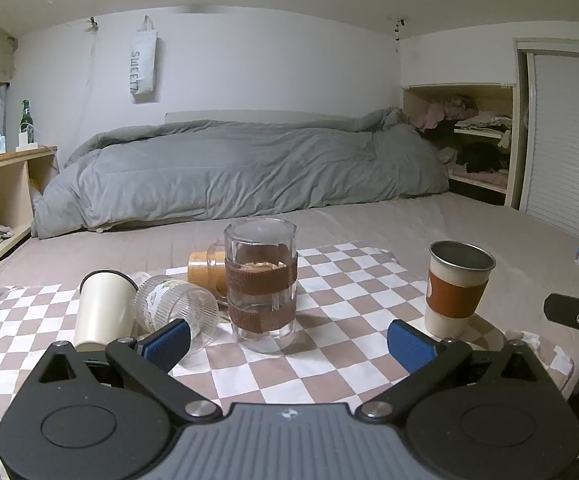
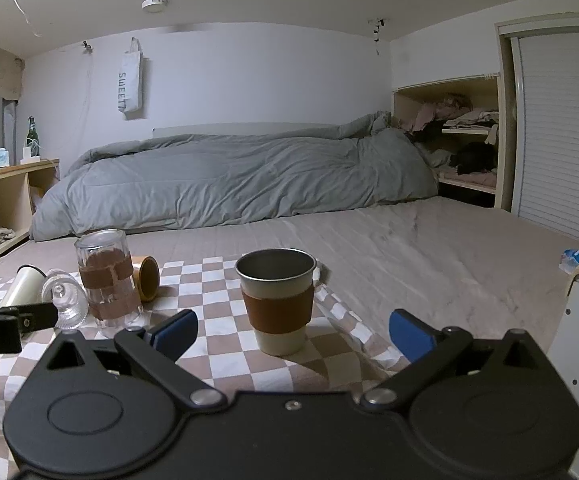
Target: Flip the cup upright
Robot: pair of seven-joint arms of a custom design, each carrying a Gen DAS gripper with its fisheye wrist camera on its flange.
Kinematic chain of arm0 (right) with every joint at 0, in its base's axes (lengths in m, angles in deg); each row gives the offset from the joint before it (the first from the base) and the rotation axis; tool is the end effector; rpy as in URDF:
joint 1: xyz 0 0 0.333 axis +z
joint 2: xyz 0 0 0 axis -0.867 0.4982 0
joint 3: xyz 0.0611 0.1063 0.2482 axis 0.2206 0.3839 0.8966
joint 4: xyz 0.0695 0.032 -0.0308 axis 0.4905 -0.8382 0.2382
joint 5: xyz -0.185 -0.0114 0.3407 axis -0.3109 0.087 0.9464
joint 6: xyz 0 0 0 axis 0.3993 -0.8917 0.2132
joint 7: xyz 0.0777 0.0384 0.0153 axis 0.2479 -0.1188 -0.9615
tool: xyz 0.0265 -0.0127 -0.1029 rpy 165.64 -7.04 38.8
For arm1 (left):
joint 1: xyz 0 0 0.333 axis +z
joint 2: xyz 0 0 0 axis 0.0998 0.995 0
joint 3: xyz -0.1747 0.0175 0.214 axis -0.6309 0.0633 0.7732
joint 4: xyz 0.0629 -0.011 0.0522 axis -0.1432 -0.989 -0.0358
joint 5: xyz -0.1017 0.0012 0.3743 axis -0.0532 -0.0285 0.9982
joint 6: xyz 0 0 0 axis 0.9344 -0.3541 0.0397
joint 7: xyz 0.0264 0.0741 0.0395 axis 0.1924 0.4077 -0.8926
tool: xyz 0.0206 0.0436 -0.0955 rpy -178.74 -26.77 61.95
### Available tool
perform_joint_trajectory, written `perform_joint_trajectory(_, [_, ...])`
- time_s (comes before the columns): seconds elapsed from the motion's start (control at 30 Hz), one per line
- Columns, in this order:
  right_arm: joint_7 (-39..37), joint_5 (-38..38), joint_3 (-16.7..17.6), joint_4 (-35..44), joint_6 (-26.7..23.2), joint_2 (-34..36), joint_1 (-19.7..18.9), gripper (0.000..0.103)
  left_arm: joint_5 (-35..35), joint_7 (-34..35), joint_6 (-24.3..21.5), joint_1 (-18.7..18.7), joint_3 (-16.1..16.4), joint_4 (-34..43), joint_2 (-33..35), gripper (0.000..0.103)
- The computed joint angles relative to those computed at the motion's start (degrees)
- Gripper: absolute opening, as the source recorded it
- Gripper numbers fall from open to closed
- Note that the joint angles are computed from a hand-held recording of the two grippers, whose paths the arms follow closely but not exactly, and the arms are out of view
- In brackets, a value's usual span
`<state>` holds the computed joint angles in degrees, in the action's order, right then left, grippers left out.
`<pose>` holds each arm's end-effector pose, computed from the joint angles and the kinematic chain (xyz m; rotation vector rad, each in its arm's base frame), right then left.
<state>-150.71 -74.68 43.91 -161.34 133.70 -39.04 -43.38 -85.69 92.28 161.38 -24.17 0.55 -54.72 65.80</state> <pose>0.4729 0.2279 0.4908 -1.0870 1.8614 -1.2942 0.6030 -0.3613 0.4812 -1.0702 1.9602 -1.3063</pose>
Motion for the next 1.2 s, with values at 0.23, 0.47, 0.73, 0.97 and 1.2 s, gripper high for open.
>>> perform_joint_trajectory(0.23, [-0.2, 0.3, 0.0, -0.1, -0.1, 0.0, 0.1, 0.103, 0.2, -1.0, 0.3, -2.0, 2.5, -0.3, -0.2, 0.103])
perform_joint_trajectory(0.47, [-0.4, 0.4, 0.0, 0.0, -0.4, 0.1, 0.1, 0.103, 0.4, -1.0, 0.3, -2.1, 2.6, -0.5, -0.4, 0.103])
perform_joint_trajectory(0.73, [-0.8, 0.6, 0.0, -0.1, -0.5, 0.1, 0.1, 0.103, 0.5, -1.1, 0.3, -2.1, 2.7, -0.5, -0.4, 0.103])
perform_joint_trajectory(0.97, [-1.0, 0.6, 0.0, -0.3, -0.7, 0.0, 0.1, 0.103, 0.6, -1.0, 0.3, -1.8, 2.4, -0.5, -0.4, 0.103])
perform_joint_trajectory(1.2, [-1.2, 0.6, 0.0, -0.3, -0.6, -0.1, 0.1, 0.103, 0.5, -1.0, 0.3, -1.9, 2.5, -0.5, -0.4, 0.103])
